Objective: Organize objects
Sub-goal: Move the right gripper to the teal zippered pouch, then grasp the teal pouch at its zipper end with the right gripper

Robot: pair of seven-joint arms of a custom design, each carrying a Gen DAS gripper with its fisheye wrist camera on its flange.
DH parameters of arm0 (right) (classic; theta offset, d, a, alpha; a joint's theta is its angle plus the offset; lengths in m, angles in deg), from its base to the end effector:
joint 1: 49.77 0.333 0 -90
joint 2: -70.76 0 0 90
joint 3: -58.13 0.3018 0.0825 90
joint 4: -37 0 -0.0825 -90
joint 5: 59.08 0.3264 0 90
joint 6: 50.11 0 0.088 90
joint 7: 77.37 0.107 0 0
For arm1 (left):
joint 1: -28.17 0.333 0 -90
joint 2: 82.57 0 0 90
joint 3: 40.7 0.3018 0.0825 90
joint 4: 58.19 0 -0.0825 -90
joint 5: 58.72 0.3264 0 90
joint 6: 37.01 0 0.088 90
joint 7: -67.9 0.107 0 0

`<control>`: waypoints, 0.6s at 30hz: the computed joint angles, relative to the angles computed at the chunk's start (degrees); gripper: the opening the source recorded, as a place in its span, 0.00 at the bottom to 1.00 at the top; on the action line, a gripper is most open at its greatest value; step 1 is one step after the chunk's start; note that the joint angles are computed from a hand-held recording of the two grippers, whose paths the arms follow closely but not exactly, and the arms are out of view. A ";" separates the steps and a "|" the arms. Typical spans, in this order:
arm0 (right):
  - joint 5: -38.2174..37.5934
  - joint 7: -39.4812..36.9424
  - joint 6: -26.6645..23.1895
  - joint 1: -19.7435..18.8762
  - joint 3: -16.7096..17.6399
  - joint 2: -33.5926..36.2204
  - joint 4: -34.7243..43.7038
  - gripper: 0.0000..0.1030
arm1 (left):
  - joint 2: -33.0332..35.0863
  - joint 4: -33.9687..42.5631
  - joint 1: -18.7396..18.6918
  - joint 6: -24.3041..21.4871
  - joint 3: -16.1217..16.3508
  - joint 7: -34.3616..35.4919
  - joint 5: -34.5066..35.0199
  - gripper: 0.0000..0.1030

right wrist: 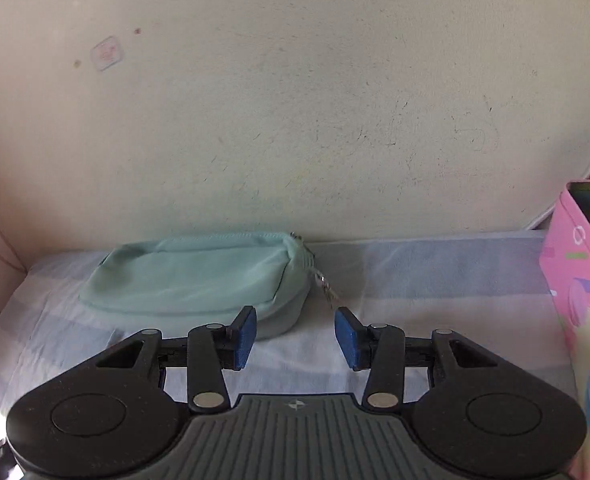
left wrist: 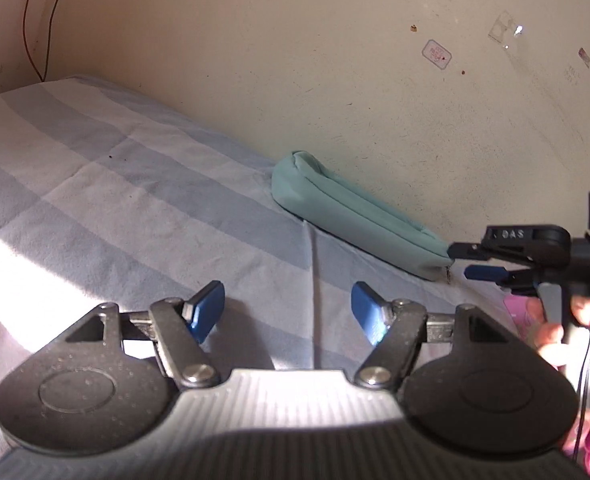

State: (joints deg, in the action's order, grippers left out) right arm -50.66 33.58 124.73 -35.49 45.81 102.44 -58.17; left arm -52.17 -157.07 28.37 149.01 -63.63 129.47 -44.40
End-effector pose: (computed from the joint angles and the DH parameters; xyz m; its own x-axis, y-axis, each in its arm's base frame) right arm 0.6751 0.0423 0.4176 -0.2550 -0.9269 -0.2753 -0.6067 0.3751 -0.7008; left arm 0.6211 -0.2262 0.4472 -0.2077 -0.8886 0.4089 -0.6173 -0.2052 -0.7595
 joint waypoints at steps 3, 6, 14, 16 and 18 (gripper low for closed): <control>2.28 0.93 -4.80 -3.58 2.65 6.43 10.75 0.37 | 0.60 1.47 -0.64 -1.51 0.26 1.29 0.66 0.70; 3.26 0.69 -12.10 -6.64 5.71 12.30 21.12 0.38 | 0.72 2.03 -1.04 -2.28 0.49 2.38 0.42 0.70; -1.93 0.23 -6.39 -2.13 2.87 6.10 10.17 0.24 | 1.28 2.37 -0.54 -1.88 0.13 3.53 -1.21 0.70; -2.02 -1.28 -3.39 -1.48 3.30 1.75 3.04 0.22 | 0.55 1.31 -1.44 -0.71 1.69 2.40 -1.63 0.70; -2.22 -2.54 -0.46 -0.40 2.96 -2.72 -4.13 0.21 | 0.05 0.71 -2.78 0.53 3.70 0.91 -1.77 0.70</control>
State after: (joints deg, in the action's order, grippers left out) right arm -52.89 31.05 124.27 -35.89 48.77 99.72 -62.30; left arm -52.12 -156.37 25.59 149.54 -59.93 130.38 -46.18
